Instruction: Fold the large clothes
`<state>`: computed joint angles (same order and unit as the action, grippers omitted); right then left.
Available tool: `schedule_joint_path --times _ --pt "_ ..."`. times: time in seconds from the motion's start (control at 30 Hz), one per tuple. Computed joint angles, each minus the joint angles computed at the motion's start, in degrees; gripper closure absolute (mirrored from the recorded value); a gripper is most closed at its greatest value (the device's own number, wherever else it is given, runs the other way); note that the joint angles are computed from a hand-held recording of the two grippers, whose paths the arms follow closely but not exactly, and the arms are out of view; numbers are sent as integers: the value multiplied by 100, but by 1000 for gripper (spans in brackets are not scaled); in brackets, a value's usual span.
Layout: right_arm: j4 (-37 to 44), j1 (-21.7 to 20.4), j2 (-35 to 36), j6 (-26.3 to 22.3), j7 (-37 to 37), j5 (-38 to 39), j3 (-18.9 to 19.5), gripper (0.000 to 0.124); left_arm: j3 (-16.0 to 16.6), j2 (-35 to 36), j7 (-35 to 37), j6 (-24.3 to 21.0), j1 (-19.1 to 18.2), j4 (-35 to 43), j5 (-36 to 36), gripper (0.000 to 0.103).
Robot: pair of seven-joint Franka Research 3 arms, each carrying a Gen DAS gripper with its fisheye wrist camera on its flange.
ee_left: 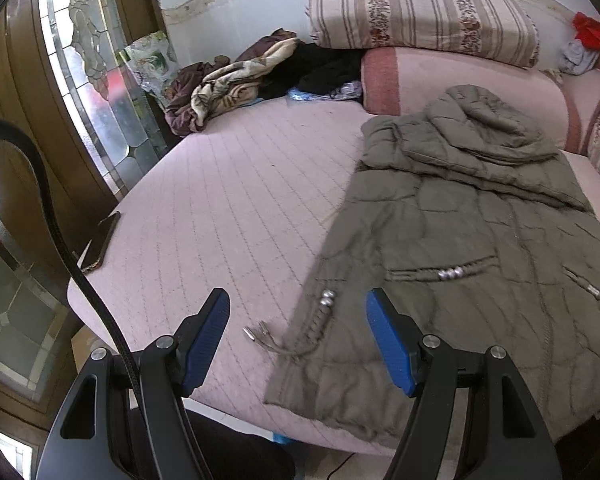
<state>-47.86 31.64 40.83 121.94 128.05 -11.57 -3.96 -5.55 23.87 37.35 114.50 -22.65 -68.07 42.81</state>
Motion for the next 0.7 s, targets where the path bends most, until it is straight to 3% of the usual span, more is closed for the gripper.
schedule_joint_path --times 0.5,0.7 --pt "150 146 10 -313 11 -522 -172 50 -125 -70 228 214 104 -136 -479 33" --pt "832 148 418 -694 -141 -467 -187 50 -130 -30 276 259 179 -144 -654 33"
